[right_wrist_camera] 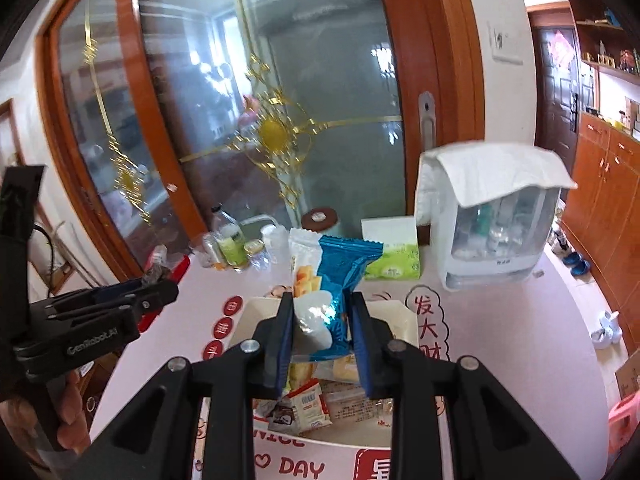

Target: Organize snacks

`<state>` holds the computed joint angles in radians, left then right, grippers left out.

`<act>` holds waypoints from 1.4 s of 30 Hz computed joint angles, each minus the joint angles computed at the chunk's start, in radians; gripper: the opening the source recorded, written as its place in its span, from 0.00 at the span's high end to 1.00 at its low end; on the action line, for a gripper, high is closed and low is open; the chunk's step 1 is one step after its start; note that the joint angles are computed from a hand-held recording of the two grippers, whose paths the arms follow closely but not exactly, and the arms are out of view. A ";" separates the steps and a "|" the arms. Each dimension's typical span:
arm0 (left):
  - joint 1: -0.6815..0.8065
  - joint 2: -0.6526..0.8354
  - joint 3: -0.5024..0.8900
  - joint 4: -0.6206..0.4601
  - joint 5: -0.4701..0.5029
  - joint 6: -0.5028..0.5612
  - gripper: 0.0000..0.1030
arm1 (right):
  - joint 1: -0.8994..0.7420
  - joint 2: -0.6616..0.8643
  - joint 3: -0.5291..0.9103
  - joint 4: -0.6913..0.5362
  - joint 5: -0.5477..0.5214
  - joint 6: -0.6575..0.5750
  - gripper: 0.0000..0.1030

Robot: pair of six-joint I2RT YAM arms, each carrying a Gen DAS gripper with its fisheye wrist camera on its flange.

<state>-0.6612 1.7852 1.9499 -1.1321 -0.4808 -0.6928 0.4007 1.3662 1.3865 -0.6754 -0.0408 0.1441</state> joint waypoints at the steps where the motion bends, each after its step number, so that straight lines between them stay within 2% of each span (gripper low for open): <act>1: 0.011 0.019 -0.005 0.013 -0.001 0.010 0.52 | 0.009 0.021 -0.005 0.015 0.018 -0.002 0.70; 2: 0.019 0.029 -0.014 0.025 0.008 0.019 0.39 | 0.017 0.053 -0.004 0.024 0.041 -0.008 0.67; 3: 0.029 0.035 -0.032 0.046 0.020 0.027 0.31 | 0.024 0.092 0.004 0.024 0.064 -0.014 0.58; 4: 0.037 0.038 -0.052 0.067 0.026 0.031 0.19 | 0.028 0.123 0.009 0.023 0.077 -0.015 0.52; 5: 0.045 0.041 -0.072 0.087 0.026 0.033 0.14 | 0.029 0.141 0.004 0.028 0.083 -0.012 0.51; 14: 0.102 0.047 -0.207 0.201 0.096 0.040 0.14 | -0.004 0.218 -0.042 0.074 0.039 0.004 0.47; 17: 0.100 0.031 -0.235 0.227 0.101 0.032 0.14 | -0.008 0.224 -0.047 0.073 0.037 0.005 0.47; 22: 0.072 0.030 -0.219 0.211 0.068 0.031 0.14 | -0.004 0.209 -0.068 0.079 0.040 -0.003 0.47; 30: -0.013 0.036 -0.146 0.101 -0.006 0.009 0.14 | 0.021 0.149 -0.154 0.077 0.030 -0.007 0.47; 32: -0.029 0.043 -0.106 0.040 -0.002 -0.027 0.14 | 0.028 0.128 -0.185 0.075 0.030 -0.005 0.47; 37: -0.072 0.014 -0.093 -0.031 -0.020 -0.114 0.14 | 0.047 0.058 -0.266 0.043 0.020 0.017 0.47; 42: -0.130 0.037 -0.019 -0.188 -0.069 -0.226 0.14 | 0.078 -0.046 -0.341 0.008 0.046 0.015 0.47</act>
